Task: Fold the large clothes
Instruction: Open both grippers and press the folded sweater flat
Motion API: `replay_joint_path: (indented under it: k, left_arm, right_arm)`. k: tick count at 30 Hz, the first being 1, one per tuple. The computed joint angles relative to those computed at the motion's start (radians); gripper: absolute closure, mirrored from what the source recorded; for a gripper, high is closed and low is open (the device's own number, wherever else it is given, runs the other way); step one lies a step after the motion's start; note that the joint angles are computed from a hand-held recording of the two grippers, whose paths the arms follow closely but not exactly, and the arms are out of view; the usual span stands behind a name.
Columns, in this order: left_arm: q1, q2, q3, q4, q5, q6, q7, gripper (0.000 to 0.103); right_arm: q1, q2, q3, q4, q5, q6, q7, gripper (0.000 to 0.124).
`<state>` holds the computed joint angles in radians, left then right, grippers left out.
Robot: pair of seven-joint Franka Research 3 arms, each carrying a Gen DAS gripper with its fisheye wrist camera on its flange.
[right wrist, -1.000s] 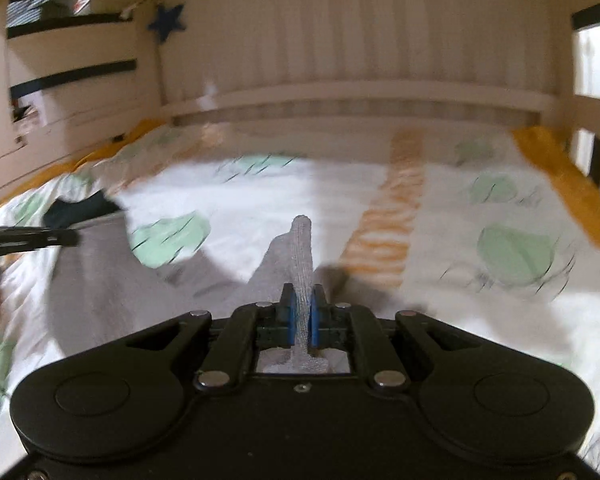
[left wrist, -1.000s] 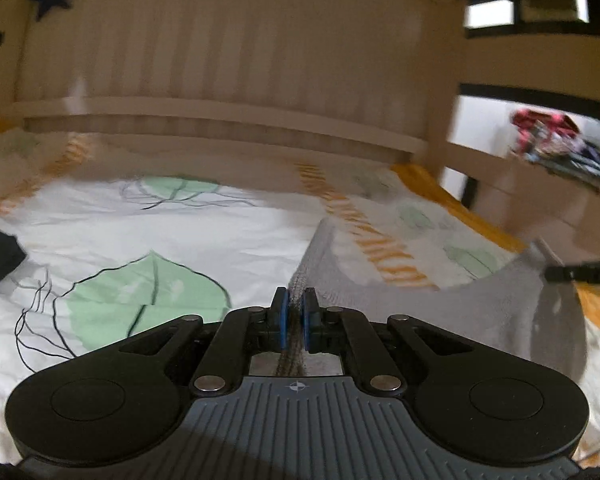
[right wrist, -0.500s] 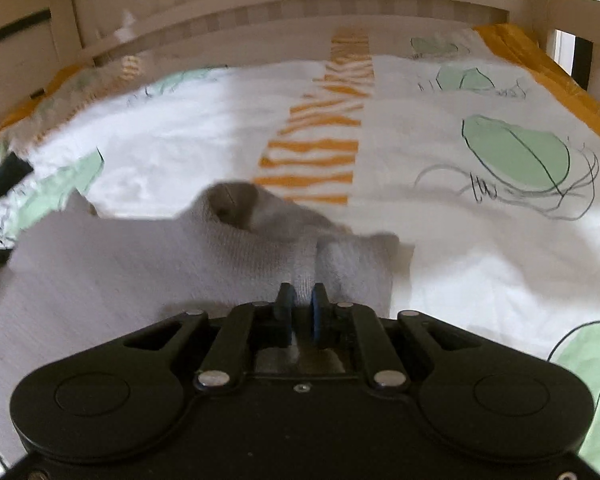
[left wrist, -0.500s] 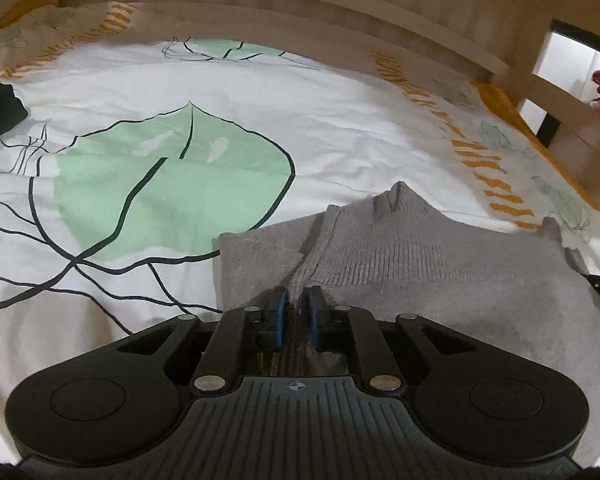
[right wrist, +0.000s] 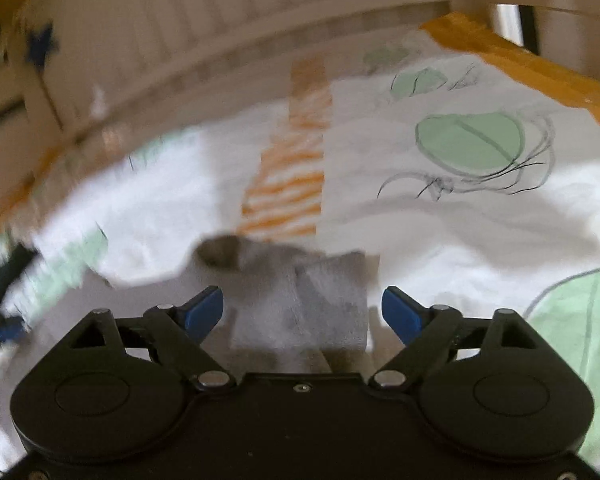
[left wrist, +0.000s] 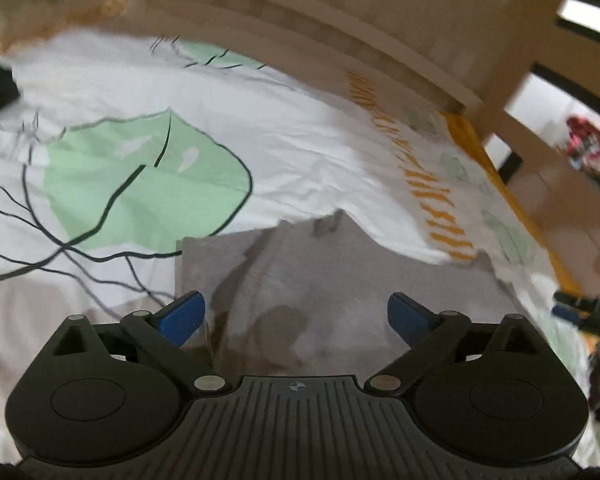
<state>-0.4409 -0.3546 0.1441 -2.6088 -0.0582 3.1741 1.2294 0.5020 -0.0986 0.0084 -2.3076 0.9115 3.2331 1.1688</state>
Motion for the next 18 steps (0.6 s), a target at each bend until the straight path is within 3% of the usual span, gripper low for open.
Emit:
replay_joint_path:
  k: [2, 4, 5, 9, 11, 13, 18]
  left_arm:
    - [0.080, -0.059, -0.095, -0.029, 0.034, -0.051, -0.038, 0.000]
    - [0.086, -0.122, -0.123, -0.067, 0.040, -0.094, -0.058, 0.000]
    - [0.086, -0.148, -0.132, -0.085, 0.039, -0.111, -0.070, 0.000]
    - [0.098, -0.247, -0.176, -0.161, 0.034, -0.171, -0.143, 0.000]
    - [0.100, -0.286, -0.186, -0.195, 0.030, -0.196, -0.180, 0.000]
    - [0.100, -0.318, -0.191, -0.222, 0.030, -0.219, -0.208, 0.000]
    - [0.058, -0.326, -0.141, -0.265, 0.008, -0.229, -0.222, 0.001]
  right_arm:
    - [-0.002, -0.071, 0.007, -0.059, 0.003, -0.001, 0.053, 0.031]
    - [0.084, -0.141, -0.065, -0.108, 0.076, -0.019, 0.029, 0.022]
    - [0.084, -0.167, -0.065, -0.130, 0.075, -0.033, 0.054, 0.021]
    - [-0.040, -0.281, 0.050, -0.247, -0.027, -0.115, 0.275, 0.021]
    - [-0.087, -0.326, 0.090, -0.288, -0.081, -0.172, 0.377, 0.021]
    - [-0.083, -0.352, 0.091, -0.315, -0.102, -0.197, 0.438, 0.021]
    - [0.065, -0.364, -0.019, -0.346, -0.035, -0.211, 0.441, 0.021]
